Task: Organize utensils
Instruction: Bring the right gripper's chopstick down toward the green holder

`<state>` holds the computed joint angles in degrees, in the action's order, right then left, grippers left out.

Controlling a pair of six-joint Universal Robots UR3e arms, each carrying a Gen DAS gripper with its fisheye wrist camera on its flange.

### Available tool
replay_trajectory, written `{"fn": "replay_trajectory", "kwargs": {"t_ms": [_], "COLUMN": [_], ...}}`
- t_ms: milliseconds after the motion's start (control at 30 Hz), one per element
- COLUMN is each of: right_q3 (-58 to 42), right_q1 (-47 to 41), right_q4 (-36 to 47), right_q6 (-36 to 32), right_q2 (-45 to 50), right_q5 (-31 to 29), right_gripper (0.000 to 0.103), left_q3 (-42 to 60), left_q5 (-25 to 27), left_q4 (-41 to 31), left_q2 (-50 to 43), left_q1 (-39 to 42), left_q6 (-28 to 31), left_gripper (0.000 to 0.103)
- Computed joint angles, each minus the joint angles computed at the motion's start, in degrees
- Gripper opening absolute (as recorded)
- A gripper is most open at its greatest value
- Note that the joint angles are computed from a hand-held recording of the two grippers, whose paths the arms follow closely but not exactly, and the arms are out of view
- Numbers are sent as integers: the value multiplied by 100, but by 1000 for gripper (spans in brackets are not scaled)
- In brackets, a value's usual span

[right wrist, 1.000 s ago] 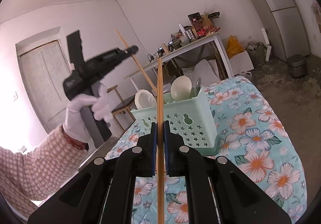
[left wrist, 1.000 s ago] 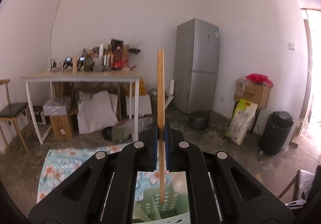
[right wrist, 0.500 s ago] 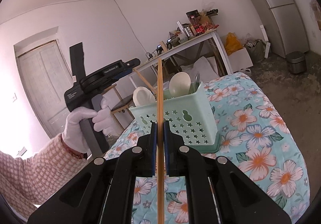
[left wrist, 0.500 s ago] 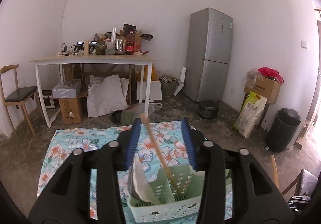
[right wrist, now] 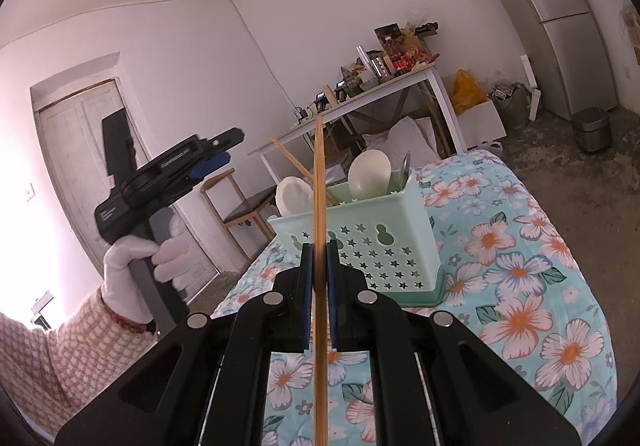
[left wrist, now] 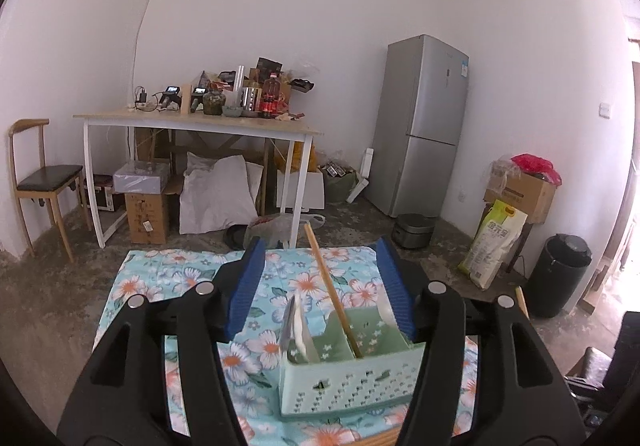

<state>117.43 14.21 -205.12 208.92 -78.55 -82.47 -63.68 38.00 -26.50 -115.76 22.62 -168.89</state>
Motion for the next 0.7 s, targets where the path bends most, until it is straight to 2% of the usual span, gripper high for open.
{"fn": "replay_trajectory", "kwargs": {"t_ms": [167,267,467,567,700], "right_q3": [-94,-127,-383,-537,-1244], "right_q1": [97,116,248,328,586], "right_q4": [66,61,623,1319,3018], "right_q6": [-6,12,-246,-804,-1855], "right_q2": [18,35,9,-168,-49], "right_q5": [-87,-58,-66,55,72], "right_gripper": [7,7,7,7,7], "left_q3": [-934,-1520,-2389,-2619,-2881], "left_q5": [-523,-762,-849,-826,-664], "left_q4": [-209,-512,-618,-720,-919], "left_q2": [628,1023,1550,1670,1777], "left_q1": [374,570,849,1037,1315], "left_q6": [472,1017,1599,1779,1994], "left_gripper": [55,55,55,55,55]}}
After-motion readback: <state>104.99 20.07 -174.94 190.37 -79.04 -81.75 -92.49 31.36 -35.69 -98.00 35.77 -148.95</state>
